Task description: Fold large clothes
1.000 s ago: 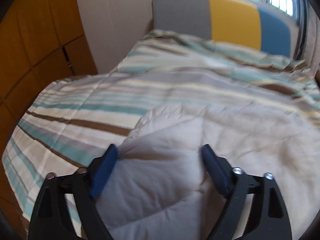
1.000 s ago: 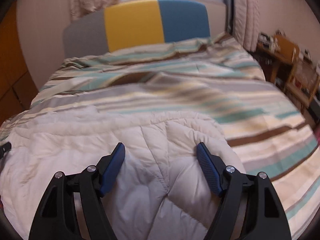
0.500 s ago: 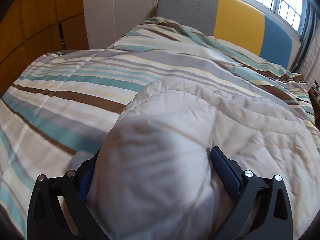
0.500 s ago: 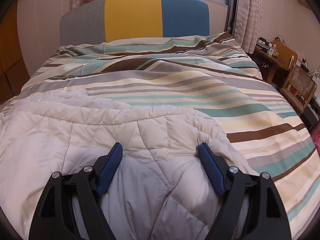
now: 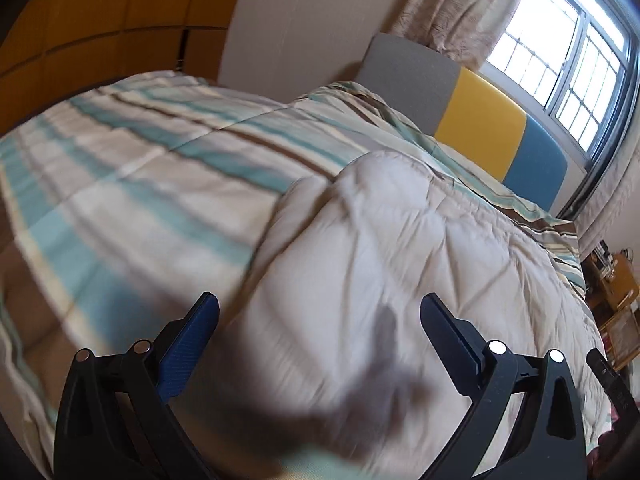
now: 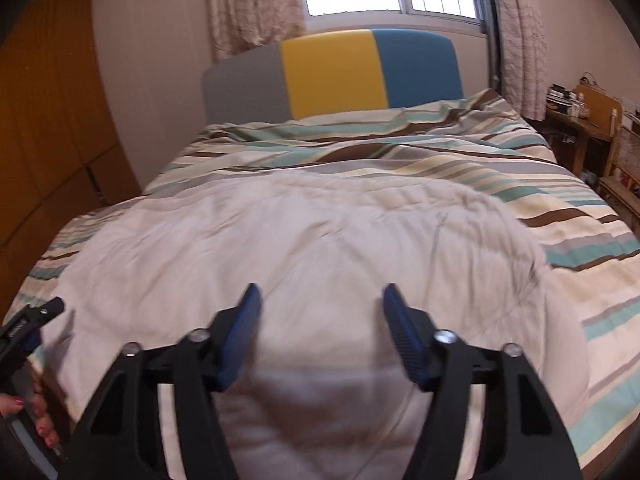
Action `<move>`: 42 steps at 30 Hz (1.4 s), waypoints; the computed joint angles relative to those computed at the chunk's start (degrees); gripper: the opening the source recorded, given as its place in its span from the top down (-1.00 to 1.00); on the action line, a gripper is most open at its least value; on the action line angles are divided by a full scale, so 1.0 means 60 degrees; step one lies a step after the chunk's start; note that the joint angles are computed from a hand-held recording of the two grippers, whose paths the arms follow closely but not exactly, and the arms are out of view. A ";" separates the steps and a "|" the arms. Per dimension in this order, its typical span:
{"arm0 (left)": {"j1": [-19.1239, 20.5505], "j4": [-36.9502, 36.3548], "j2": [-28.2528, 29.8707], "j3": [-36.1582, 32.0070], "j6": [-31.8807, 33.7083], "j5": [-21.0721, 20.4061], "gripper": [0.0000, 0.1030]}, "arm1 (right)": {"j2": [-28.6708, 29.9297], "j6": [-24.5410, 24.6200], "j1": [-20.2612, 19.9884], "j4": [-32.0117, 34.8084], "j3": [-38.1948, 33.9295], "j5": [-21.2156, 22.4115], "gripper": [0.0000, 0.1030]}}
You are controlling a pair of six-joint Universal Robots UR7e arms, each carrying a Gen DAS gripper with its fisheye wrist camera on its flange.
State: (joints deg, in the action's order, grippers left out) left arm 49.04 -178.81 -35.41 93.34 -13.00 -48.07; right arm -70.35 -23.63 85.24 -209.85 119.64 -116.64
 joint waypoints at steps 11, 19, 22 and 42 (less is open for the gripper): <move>-0.0021 -0.0586 -0.0806 0.1862 -0.0800 -0.1030 -0.49 | 0.0479 -0.0805 0.0245 -0.0274 0.0680 0.0715 0.73; 0.0286 -0.0526 -0.0318 0.1162 -0.0659 -0.2647 -0.49 | 0.1094 -0.1121 -0.0092 0.0172 0.0262 0.0195 0.77; 0.0447 -0.0683 -0.0053 0.0796 -0.1251 -0.2985 -0.49 | 0.1069 -0.1069 -0.0204 0.0152 0.0301 0.0403 0.77; -0.0280 -0.3387 0.0468 0.0436 -0.0110 -0.2661 0.55 | 0.1281 -0.1111 -0.0024 -0.0317 0.0364 0.0062 0.78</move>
